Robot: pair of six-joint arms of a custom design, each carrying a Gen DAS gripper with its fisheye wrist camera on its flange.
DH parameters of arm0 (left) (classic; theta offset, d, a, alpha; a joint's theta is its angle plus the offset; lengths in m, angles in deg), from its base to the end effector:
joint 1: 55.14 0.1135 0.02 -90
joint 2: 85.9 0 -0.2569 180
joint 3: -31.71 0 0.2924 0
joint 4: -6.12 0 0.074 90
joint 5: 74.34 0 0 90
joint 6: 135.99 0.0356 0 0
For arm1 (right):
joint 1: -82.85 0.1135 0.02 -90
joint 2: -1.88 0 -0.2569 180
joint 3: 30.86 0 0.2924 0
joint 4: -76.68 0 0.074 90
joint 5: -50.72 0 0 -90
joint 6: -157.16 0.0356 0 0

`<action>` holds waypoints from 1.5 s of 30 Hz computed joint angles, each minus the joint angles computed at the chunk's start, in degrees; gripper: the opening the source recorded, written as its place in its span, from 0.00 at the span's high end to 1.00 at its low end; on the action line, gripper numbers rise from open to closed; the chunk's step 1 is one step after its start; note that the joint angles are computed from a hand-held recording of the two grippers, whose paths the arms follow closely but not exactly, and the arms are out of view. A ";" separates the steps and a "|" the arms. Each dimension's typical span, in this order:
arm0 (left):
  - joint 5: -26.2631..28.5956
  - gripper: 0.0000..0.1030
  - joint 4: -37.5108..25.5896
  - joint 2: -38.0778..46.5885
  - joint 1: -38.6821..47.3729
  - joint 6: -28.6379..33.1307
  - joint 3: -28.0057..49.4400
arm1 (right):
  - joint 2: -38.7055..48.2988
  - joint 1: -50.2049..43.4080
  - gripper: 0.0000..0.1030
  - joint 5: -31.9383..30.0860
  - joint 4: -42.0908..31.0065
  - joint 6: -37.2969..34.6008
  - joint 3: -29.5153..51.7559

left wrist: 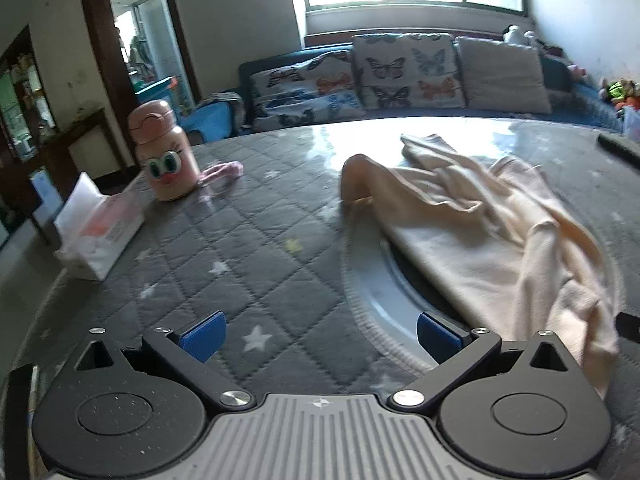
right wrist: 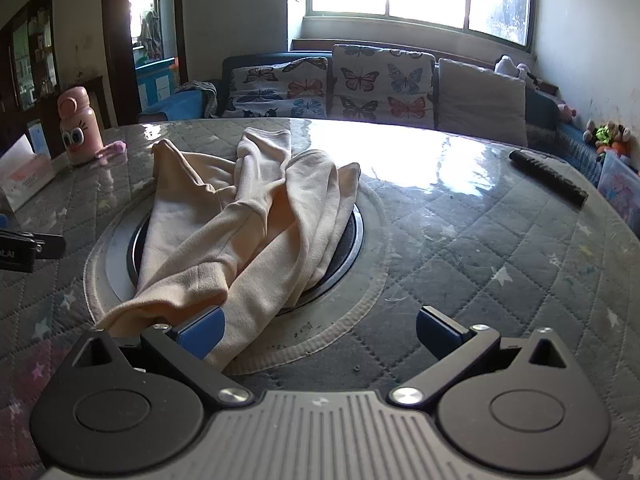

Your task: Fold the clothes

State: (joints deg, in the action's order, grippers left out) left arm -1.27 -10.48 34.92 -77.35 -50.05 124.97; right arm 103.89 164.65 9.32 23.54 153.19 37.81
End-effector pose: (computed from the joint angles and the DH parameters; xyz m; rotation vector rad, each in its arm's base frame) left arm 0.4560 -0.1750 0.1236 0.2197 2.2924 0.1123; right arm 0.0726 0.3166 0.1067 0.1164 2.2891 -0.0397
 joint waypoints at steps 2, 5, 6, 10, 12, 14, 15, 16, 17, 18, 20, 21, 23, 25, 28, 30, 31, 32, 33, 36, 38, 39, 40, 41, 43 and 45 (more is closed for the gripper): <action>1.89 0.00 -0.47 1.62 -0.46 -0.54 2.46 | -1.58 -0.56 0.02 -0.44 2.44 -1.03 -1.67; 4.25 0.01 3.08 -2.21 -1.71 -0.87 -3.70 | -3.79 -1.78 0.09 -1.52 6.05 -3.00 -4.04; 5.05 0.01 3.46 -2.39 -2.01 -0.74 -3.73 | -4.50 -2.23 0.10 -1.94 7.22 -3.67 -4.80; 7.98 0.01 5.69 -4.60 -3.22 -0.20 -6.88 | -6.48 -3.93 0.19 -3.08 11.27 -6.66 -7.22; 8.59 0.01 5.57 -3.75 -4.60 -0.67 -6.00 | -7.63 -5.05 0.24 -4.23 14.01 -8.46 -8.77; 9.11 0.03 4.92 -2.39 -5.69 -0.93 -4.35 | -8.50 -6.00 0.28 -5.19 16.26 -9.91 -9.98; 9.36 0.04 4.48 -1.61 -6.17 -1.02 -3.36 | -8.82 -6.56 0.31 -5.78 17.27 -10.83 -10.43; 9.62 0.06 4.04 -0.82 -6.64 -1.11 -2.34 | -8.90 -6.83 0.33 -5.97 17.79 -11.35 -10.61; 9.58 0.06 4.09 -0.99 -7.29 -1.27 -2.80 | -9.14 -7.27 0.33 -6.33 18.75 -12.25 -10.95; 9.12 0.06 4.81 -2.46 -8.21 -1.57 -5.23 | -9.37 -7.71 0.34 -6.70 19.68 -13.12 -11.28; 8.65 0.10 5.41 -3.88 -9.63 -2.20 -7.75 | -9.60 -8.42 0.37 -7.28 21.22 -14.31 -11.73; 8.51 0.10 5.54 -4.28 -10.25 -2.51 -8.52 | -9.81 -8.78 0.40 -7.72 22.42 -15.12 -12.16; 8.22 0.10 5.71 -4.45 -11.36 -3.04 -9.25 | -9.83 -9.49 0.42 -8.55 24.09 -16.08 -12.61; 7.46 0.10 6.41 -6.02 -12.80 -3.71 -11.82 | -9.63 -10.11 0.43 -9.18 25.21 -17.02 -12.79; 6.94 0.12 7.23 -7.50 -14.15 -4.41 -14.46 | -9.57 -10.87 0.48 -10.05 26.80 -18.23 -13.16; 7.78 0.17 8.05 -8.51 -13.74 -4.07 -16.34 | -9.46 -11.17 0.50 -10.24 27.23 -18.69 -13.18; 7.86 0.19 7.87 -8.10 -13.96 -4.34 -15.82 | -9.41 -11.39 0.52 -10.35 27.57 -18.99 -13.27; 8.07 0.20 7.95 -8.26 -14.02 -4.46 -16.09 | -9.46 -11.65 0.54 -10.56 28.11 -19.08 -13.54; 8.45 0.23 8.33 -8.89 -13.98 -4.42 -17.03 | -9.51 -11.92 0.57 -10.78 28.64 -19.17 -13.80; 10.06 0.32 9.14 -9.13 -13.87 -4.09 -17.83 | -9.37 -12.71 0.62 -11.58 30.25 -19.86 -14.34; 11.48 0.36 9.63 -9.50 -13.46 -3.49 -18.57 | -9.12 -13.16 0.62 -12.02 31.07 -20.46 -14.46; 11.90 0.38 9.60 -9.50 -13.44 -3.28 -18.66 | -8.96 -13.37 0.62 -12.19 31.40 -20.77 -14.46; 11.99 0.38 9.36 -9.00 -13.61 -3.22 -18.10 | -8.80 -13.63 0.63 -12.41 31.85 -21.12 -14.48; 12.59 0.38 9.42 -9.56 -13.25 -2.76 -18.92 | -8.66 -13.88 0.63 -12.61 32.29 -21.45 -14.52; 13.58 0.38 9.36 -9.82 -12.83 -2.36 -19.51 | -8.72 -14.07 0.68 -12.66 32.93 -21.56 -14.77; 15.24 0.38 9.97 -11.26 -11.77 -1.16 -21.61 | -9.00 -14.16 0.76 -12.29 33.95 -21.60 -15.34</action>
